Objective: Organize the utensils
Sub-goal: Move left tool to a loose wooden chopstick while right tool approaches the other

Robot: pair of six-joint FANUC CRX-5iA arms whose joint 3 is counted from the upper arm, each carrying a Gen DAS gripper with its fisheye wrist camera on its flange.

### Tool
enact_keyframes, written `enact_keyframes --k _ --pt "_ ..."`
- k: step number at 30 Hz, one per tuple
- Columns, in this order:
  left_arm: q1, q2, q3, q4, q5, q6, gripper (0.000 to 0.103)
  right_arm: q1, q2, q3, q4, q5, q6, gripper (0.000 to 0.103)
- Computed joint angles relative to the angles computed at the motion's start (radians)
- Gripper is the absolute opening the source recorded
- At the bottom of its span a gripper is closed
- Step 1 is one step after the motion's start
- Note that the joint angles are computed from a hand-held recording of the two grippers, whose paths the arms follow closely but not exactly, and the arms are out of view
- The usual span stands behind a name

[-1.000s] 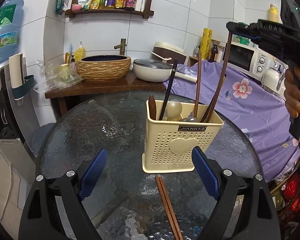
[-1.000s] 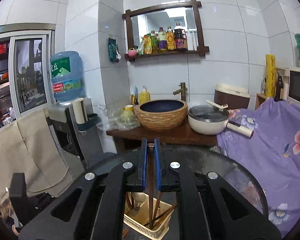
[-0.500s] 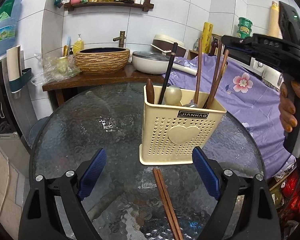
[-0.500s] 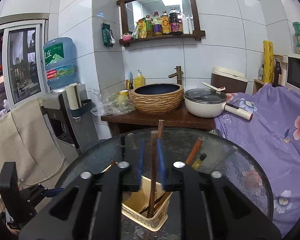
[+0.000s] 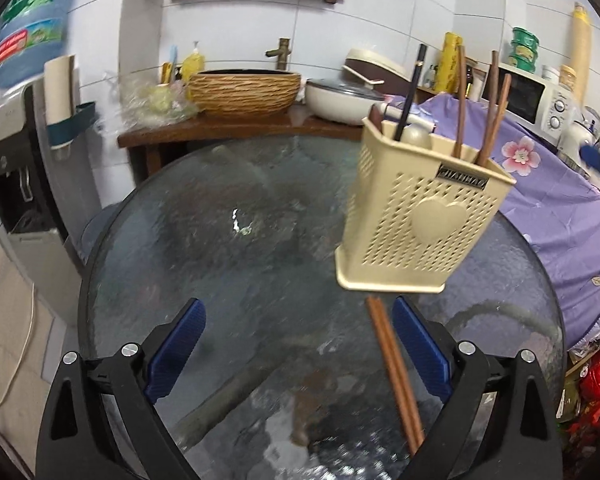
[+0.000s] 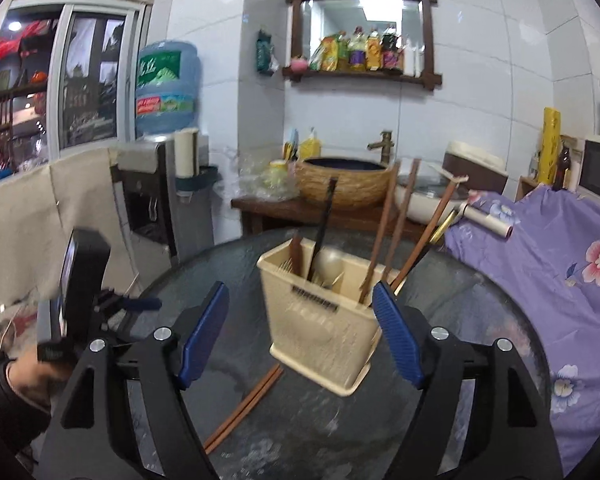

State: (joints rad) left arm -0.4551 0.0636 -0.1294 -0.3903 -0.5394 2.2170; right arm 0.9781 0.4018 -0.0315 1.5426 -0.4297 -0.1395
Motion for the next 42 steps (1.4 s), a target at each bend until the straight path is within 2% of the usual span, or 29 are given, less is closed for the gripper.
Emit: enact_keyframes --k 1,6,12,13,17,22,28,32,35,39,42 --pt "-0.003 -0.004 -0.003 -0.012 -0.006 0.014 0.092 0.012 0.007 -0.002 -0.029 -0.008 0.021 0.074" --pt "-0.029 -0.022 -0.008 -0.11 -0.057 0.116 0.092 0.102 0.091 0.098 -0.461 -0.107 0.366 0.074" --pt "-0.083 -0.02 0.002 -0.205 -0.13 0.228 0.092 0.117 0.21 0.289 -0.868 -0.284 0.579 0.074" --pt "-0.098 -0.015 0.009 -0.223 -0.152 0.243 0.091 0.117 0.221 0.304 -0.897 -0.301 0.59 0.074" --pt "-0.121 -0.006 0.018 -0.257 -0.185 0.285 0.091 0.123 0.246 0.311 -0.897 -0.341 0.554 0.074" --pt "-0.126 0.007 0.023 -0.253 -0.194 0.294 0.09 0.123 0.257 0.326 -0.938 -0.327 0.553 0.074" --pt "-0.142 0.015 0.035 -0.276 -0.216 0.316 0.09 0.14 0.317 0.437 -0.98 -0.379 0.629 0.074" --pt "-0.144 0.011 0.031 -0.28 -0.225 0.328 0.09 0.147 0.336 0.462 -0.969 -0.398 0.635 0.074" --pt "-0.146 0.015 0.033 -0.275 -0.22 0.325 0.09 0.147 0.345 0.495 -1.018 -0.401 0.669 0.074" --pt "-0.145 0.019 0.034 -0.266 -0.215 0.315 0.09 0.153 0.385 0.564 -0.999 -0.482 0.687 0.074" --pt "-0.149 0.016 0.034 -0.277 -0.221 0.324 0.09 0.141 0.354 0.519 -1.042 -0.435 0.688 0.074"
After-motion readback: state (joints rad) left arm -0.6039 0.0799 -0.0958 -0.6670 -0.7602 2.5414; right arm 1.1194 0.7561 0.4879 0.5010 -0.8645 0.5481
